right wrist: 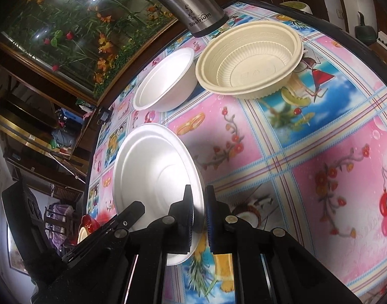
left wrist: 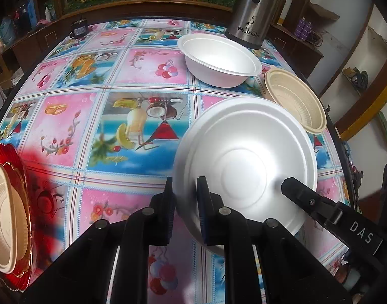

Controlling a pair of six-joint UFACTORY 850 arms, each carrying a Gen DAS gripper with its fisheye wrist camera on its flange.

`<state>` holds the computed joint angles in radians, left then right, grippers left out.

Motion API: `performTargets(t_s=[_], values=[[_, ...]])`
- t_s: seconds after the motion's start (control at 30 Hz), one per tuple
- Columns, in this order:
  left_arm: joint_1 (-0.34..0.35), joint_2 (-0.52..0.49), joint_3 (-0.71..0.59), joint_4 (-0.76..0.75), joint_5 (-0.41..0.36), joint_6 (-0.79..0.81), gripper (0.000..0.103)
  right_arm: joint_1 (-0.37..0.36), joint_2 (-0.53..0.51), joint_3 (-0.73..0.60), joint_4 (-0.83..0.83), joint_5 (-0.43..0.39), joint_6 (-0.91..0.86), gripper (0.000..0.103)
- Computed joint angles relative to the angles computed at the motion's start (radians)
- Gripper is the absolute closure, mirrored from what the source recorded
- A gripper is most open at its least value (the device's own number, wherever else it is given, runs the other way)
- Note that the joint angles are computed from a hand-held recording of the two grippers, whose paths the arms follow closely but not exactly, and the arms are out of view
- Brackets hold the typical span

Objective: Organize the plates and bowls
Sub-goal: 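Lift the white plate and carry it over the beige bowl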

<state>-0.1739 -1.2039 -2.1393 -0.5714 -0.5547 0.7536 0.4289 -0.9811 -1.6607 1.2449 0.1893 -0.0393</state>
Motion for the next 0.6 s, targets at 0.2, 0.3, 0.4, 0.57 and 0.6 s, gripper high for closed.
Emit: performTargets(t_s=[0.2,0.3,0.4,0.57,0.6], values=[[0.016,0.045,0.076,-0.064,0.032,0.071,0.089,0.02,0.01,0.006,0.031,0.013,-0.036,0.094],[0.025,0.067,0.111,-0.103,0.044,0.112,0.089,0.029,0.015,0.006,0.05,0.022,-0.058,0.094],[0.033,0.086,0.142,-0.139,0.057,0.149,0.089,0.038,0.019,0.006,0.057,0.031,-0.07,0.094],[0.049,0.113,0.184,-0.202,0.074,0.213,0.089,0.052,0.02,-0.008,0.115,0.042,-0.142,0.094],[0.052,0.119,0.193,-0.216,0.077,0.228,0.089,0.054,0.02,-0.01,0.117,0.043,-0.148,0.094]])
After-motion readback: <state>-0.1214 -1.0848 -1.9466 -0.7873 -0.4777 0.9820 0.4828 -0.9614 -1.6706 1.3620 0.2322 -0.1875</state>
